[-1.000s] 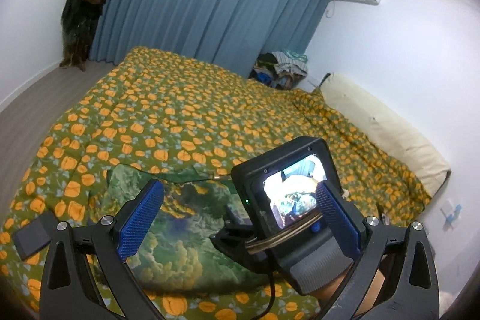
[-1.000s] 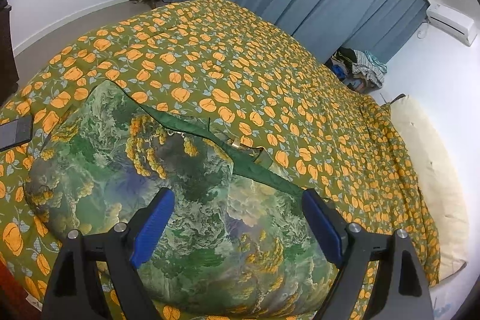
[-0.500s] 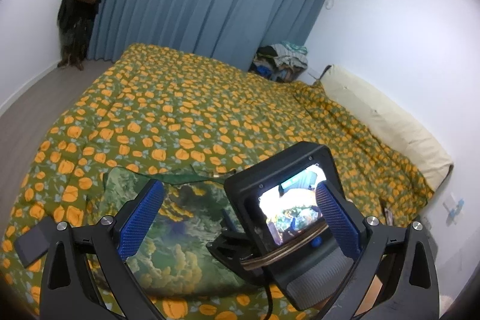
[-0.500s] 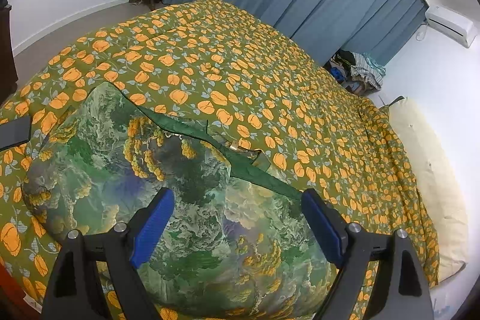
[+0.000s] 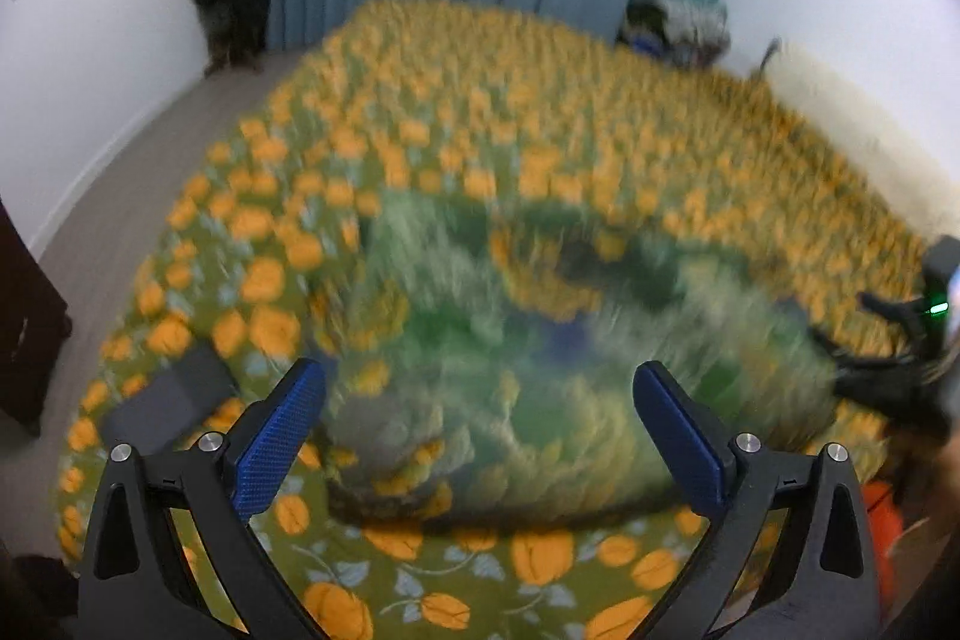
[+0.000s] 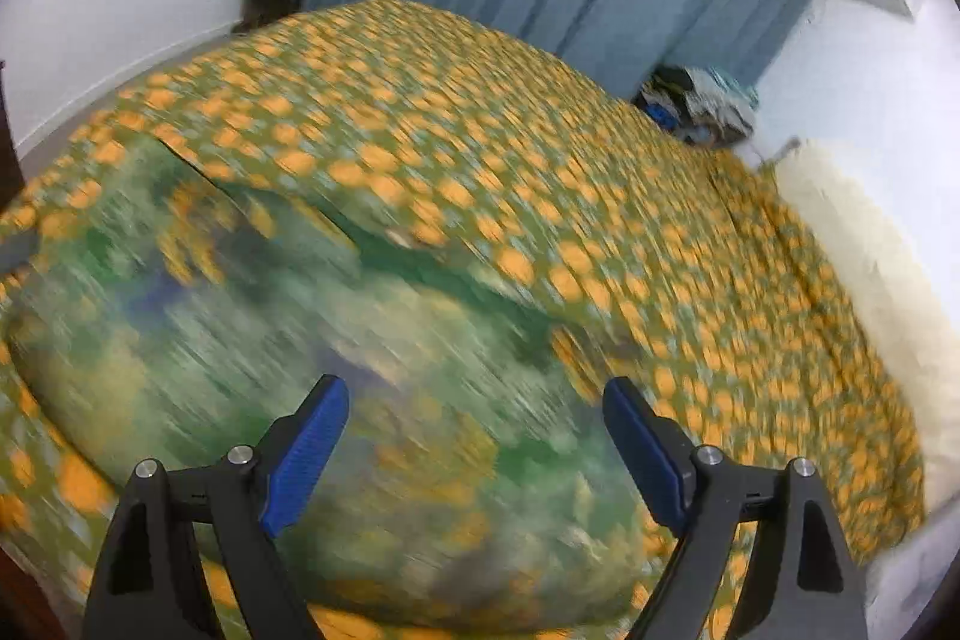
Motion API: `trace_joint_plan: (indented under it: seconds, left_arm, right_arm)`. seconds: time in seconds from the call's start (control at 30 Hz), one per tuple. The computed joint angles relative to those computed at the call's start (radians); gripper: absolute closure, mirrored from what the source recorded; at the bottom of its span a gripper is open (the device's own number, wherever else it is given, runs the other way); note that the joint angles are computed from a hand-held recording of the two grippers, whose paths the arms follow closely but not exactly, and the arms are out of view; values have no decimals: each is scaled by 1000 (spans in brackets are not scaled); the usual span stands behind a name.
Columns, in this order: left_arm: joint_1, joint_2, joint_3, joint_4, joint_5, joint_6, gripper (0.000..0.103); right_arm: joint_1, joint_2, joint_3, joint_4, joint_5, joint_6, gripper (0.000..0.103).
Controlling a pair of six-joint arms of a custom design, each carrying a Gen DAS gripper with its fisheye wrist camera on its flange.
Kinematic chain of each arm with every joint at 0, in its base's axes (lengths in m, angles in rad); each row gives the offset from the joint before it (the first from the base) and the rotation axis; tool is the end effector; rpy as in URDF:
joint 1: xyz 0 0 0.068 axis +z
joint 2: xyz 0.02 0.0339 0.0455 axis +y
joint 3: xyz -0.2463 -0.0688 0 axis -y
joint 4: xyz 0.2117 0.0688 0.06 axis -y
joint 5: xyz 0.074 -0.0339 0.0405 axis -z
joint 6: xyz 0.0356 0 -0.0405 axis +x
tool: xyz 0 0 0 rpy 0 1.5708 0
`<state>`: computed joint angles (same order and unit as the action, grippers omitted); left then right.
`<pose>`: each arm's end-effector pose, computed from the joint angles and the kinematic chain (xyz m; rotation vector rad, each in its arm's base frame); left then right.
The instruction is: Fold large clothes
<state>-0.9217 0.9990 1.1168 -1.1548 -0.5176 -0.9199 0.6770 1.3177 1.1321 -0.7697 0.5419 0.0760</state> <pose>0.1006 -0.1035 0.3147 -0.1726 2.4146 -0.1387 0.1969 0.1347 0.2865 -0.4998 2.3172 -0.3340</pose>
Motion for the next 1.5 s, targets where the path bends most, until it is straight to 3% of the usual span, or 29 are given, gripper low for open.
trace_joint_plan:
  seconds: [0.1, 0.2, 0.3, 0.47, 0.53, 0.6, 0.63, 0.67, 0.7, 0.73, 0.77, 0.87, 0.93, 1.0, 1.07, 1.2, 1.3, 1.4, 1.5]
  left_arm:
    - [5, 119, -27, 127, 45, 20, 1]
    - [16, 266, 30, 275, 95, 92, 1]
    - [83, 448, 109, 392, 154, 200, 1]
    - [203, 651, 141, 479, 160, 261, 1]
    - [229, 674, 99, 510, 142, 273, 1]
    - [235, 634, 30, 553, 131, 279, 0]
    - [238, 610, 7, 558, 124, 278, 0]
    - [245, 604, 0, 559, 115, 277, 0]
    - [258, 596, -14, 562, 94, 270, 0]
    - [272, 601, -25, 575, 78, 267, 0]
    - [285, 604, -41, 590, 68, 266, 0]
    - [368, 603, -77, 626, 141, 250, 0]
    - [354, 590, -45, 578, 130, 256, 1]
    - [309, 562, -2, 503, 86, 266, 1]
    - [261, 518, 9, 484, 66, 272, 1]
    - [168, 543, 129, 424, 70, 249, 1]
    - [114, 598, 230, 372, 47, 260, 1]
    - [88, 637, 312, 339, 71, 300, 1]
    - [96, 649, 328, 369, 109, 306, 1]
  right_arm:
    - [-224, -146, -219, 88, -106, -81, 14]
    - [-401, -200, -294, 134, -267, -104, 14]
    - [-479, -187, -300, 190, -418, -113, 14]
    - [-588, 58, -137, 304, -599, -77, 14]
    - [-636, 251, -3, 259, -652, -100, 14]
    - [-648, 405, 95, 207, -615, -115, 14]
    - [-664, 449, 106, 220, -641, -125, 17]
    - [-680, 463, 97, 246, -674, -123, 44]
    - [-694, 470, 94, 263, -686, -114, 62]
    - [-707, 485, 110, 261, -694, -119, 75]
    - [-722, 495, 117, 272, -705, -130, 81]
    - [-752, 586, 146, 296, -711, -131, 81]
    - [-746, 578, 130, 315, -703, -138, 80]
    - [-719, 505, 92, 337, -638, -129, 66]
    - [-675, 420, 87, 298, -511, -99, 41]
    - [-623, 331, 158, 200, -474, -71, 40]
    - [-592, 268, 143, 197, -413, -103, 40]
    - [-660, 198, 88, 192, -489, -153, 38]
    - [-842, 148, -26, 202, -684, -202, 27]
